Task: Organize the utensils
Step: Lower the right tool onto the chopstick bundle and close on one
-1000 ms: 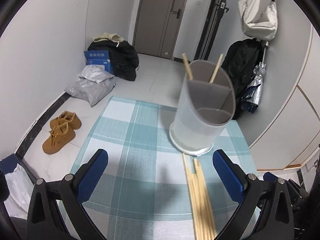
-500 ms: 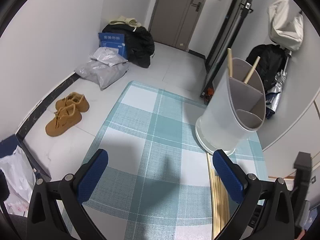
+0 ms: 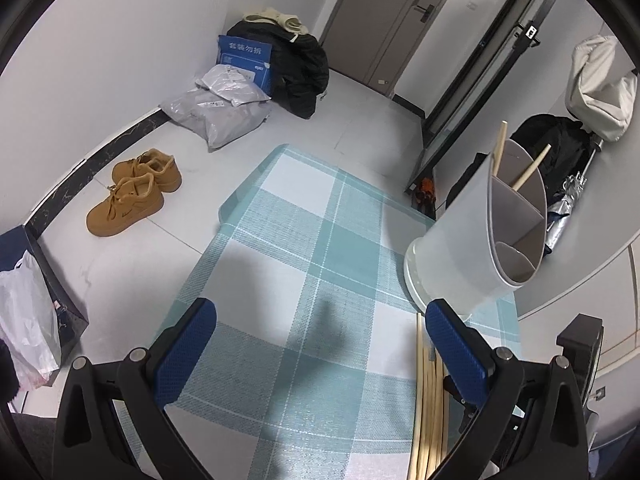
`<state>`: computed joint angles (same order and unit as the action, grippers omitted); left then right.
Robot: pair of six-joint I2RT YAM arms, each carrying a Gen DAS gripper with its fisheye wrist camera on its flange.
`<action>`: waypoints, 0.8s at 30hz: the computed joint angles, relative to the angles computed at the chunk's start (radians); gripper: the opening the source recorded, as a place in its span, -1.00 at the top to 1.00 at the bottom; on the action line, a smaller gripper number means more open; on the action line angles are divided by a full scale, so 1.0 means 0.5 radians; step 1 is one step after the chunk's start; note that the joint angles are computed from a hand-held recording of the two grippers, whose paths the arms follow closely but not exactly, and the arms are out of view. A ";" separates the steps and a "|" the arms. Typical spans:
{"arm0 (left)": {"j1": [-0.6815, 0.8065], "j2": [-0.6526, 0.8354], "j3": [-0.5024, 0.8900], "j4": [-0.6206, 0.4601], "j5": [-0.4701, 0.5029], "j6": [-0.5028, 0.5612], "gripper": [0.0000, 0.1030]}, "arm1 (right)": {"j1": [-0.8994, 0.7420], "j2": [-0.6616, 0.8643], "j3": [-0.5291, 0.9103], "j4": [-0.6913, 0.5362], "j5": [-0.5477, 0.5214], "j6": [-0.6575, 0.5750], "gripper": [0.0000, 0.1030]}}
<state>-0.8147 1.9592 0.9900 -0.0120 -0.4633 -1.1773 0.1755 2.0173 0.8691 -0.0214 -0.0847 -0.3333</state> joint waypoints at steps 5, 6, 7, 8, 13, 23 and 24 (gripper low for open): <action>0.028 -0.013 -0.029 0.007 0.024 -0.028 -0.97 | 0.024 0.058 0.102 -0.096 0.024 0.067 0.46; 0.029 -0.013 -0.029 0.002 0.023 -0.038 -0.97 | 0.028 0.061 0.114 -0.105 0.030 0.075 0.46; 0.031 -0.016 -0.033 0.003 0.024 -0.039 -0.97 | 0.033 0.061 0.119 -0.106 0.036 0.081 0.48; 0.029 -0.014 -0.032 0.004 0.023 -0.041 -0.97 | 0.041 0.066 0.131 -0.113 0.043 0.088 0.48; 0.051 -0.018 -0.061 0.067 0.126 0.043 -0.97 | 0.081 0.123 0.210 -0.112 0.050 0.109 0.57; 0.045 0.100 0.070 -0.010 0.337 0.136 -0.97 | -0.188 0.011 0.188 -0.178 -0.432 0.217 0.92; 0.044 0.132 0.124 -0.050 0.360 0.163 -0.97 | -0.241 -0.024 0.163 -0.175 -0.503 0.223 0.92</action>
